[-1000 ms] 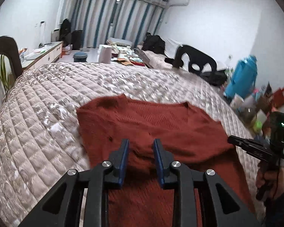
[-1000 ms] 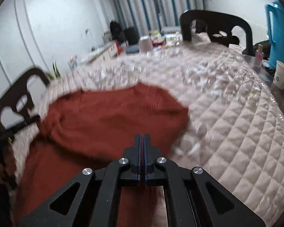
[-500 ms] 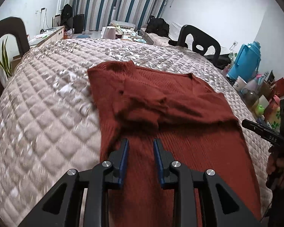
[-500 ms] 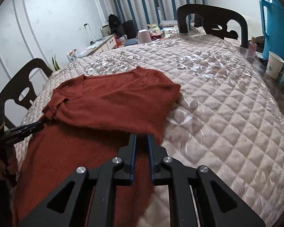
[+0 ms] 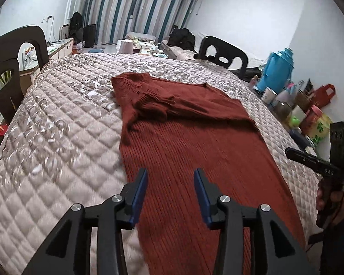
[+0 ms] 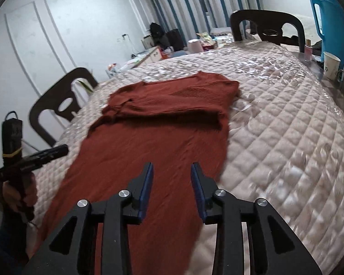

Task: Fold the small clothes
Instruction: 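Open both grippers and withdraw them from the folded sweater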

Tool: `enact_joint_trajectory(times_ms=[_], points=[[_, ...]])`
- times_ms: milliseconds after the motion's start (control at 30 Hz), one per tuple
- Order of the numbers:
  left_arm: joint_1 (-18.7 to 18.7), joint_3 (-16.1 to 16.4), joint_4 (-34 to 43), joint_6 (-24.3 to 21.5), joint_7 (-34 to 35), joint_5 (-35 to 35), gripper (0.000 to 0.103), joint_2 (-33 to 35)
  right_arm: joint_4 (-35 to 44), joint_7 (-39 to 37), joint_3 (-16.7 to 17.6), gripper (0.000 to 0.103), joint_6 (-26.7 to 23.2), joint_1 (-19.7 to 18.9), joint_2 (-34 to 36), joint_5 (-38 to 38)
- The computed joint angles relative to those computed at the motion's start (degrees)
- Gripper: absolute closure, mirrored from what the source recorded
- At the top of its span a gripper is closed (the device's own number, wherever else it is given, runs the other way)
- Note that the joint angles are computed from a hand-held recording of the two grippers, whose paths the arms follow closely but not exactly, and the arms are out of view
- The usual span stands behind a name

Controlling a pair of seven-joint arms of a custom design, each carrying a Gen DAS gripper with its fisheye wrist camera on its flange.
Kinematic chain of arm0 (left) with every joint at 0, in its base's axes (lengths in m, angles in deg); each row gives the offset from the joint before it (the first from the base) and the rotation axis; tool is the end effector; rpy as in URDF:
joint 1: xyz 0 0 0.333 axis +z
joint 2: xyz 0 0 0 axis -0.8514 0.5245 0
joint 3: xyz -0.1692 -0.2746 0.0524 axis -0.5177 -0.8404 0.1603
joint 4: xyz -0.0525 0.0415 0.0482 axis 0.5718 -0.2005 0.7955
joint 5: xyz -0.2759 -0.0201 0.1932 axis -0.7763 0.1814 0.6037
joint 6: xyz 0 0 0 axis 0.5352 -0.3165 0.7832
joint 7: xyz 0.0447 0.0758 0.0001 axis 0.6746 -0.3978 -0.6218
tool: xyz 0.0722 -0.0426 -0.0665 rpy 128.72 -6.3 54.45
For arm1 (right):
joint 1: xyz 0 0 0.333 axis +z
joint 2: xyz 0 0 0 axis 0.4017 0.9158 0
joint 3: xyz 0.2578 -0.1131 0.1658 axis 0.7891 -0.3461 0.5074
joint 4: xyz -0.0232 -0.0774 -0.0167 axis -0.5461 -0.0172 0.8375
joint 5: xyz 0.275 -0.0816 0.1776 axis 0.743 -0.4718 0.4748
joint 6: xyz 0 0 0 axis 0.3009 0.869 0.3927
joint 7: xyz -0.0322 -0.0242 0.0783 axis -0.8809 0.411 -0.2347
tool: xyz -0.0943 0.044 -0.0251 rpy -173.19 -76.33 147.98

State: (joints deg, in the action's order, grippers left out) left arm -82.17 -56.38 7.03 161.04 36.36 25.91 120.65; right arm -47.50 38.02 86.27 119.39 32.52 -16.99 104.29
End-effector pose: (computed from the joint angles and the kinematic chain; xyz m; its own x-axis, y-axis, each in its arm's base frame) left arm 0.6729 -0.3256 0.5256 0.0363 -0.9605 0.2758 -0.7071 -0.2197 -0.6721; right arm 0.7264 0.1911 0.5297 0.5491 -0.8106 -0.2035 -0.6681 -0.2794 -0.6897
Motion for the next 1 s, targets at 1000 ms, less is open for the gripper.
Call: enact_joint_trajectory(times_ms=[1000], points=[[-4.75,-2.21,-43.29,17.89,-34.31,24.06,0.050,-23.45,-57.79,-27.61,-5.15,0.062,6.27,-1.98,-34.87,30.53]])
